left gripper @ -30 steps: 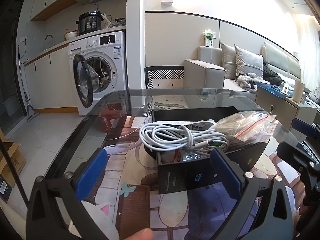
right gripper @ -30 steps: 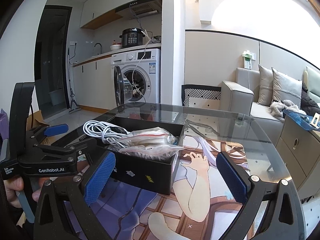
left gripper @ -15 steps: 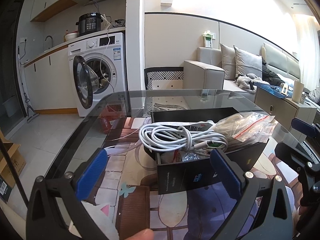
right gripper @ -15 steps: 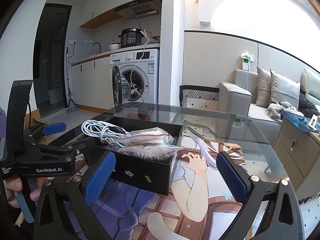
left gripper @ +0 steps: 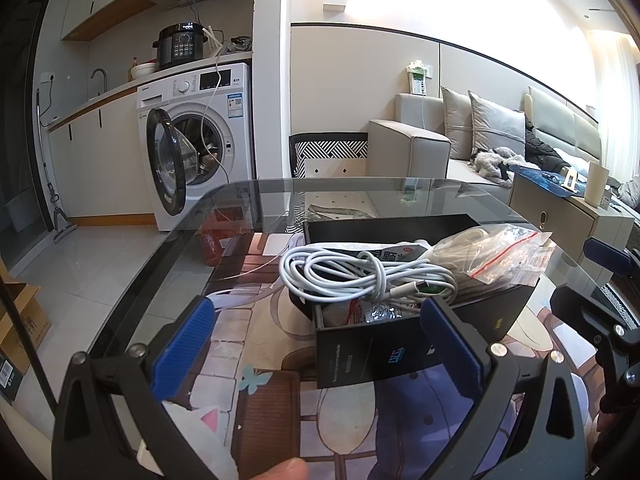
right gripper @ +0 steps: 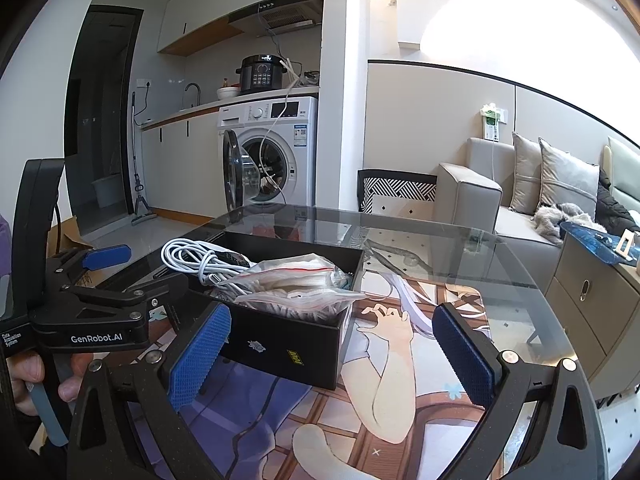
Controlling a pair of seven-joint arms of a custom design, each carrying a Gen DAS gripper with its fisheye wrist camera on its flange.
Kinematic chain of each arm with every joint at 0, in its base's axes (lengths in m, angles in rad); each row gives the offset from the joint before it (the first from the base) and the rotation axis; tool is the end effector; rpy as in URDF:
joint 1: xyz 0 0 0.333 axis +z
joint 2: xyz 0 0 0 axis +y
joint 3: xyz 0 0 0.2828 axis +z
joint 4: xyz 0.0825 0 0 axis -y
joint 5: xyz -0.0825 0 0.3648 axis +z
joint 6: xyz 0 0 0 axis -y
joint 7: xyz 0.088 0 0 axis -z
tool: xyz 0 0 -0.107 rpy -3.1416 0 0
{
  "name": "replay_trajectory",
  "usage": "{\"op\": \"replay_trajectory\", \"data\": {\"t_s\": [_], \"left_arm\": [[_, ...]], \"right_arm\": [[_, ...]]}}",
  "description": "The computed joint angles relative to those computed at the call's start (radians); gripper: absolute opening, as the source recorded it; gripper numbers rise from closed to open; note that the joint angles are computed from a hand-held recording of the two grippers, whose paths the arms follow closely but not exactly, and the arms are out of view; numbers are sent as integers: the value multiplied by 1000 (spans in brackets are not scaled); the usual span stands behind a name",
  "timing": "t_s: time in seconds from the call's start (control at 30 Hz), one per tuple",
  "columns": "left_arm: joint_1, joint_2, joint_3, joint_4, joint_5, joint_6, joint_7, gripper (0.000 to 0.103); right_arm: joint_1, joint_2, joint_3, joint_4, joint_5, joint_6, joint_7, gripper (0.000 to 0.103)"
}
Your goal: Organize soft objects
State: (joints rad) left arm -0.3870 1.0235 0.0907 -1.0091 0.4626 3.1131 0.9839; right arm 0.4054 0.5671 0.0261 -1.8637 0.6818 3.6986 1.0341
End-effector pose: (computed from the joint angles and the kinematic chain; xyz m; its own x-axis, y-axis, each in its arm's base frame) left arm 0.7222 -0.2960 0.3388 -0.2672 -0.9633 0.0269 -0.4538 0.1012 -0.8853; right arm 0.6060 0.1851 0.3364 0.0887 -0.9944 0.0581 -0.3744 -0.0874 -0.9232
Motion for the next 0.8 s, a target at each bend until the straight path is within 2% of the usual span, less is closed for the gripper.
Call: {"op": "replay_trajectory", "data": {"t_s": [0.43, 0.8], "left_arm": [[-2, 1, 4, 0, -1, 1, -1, 103], [12, -4, -23, -4, -13, 12, 25, 103]], "right_arm": [[0, -1, 0, -3, 0, 2, 3, 103], [0, -1, -1, -2, -1, 0, 2, 103]]}}
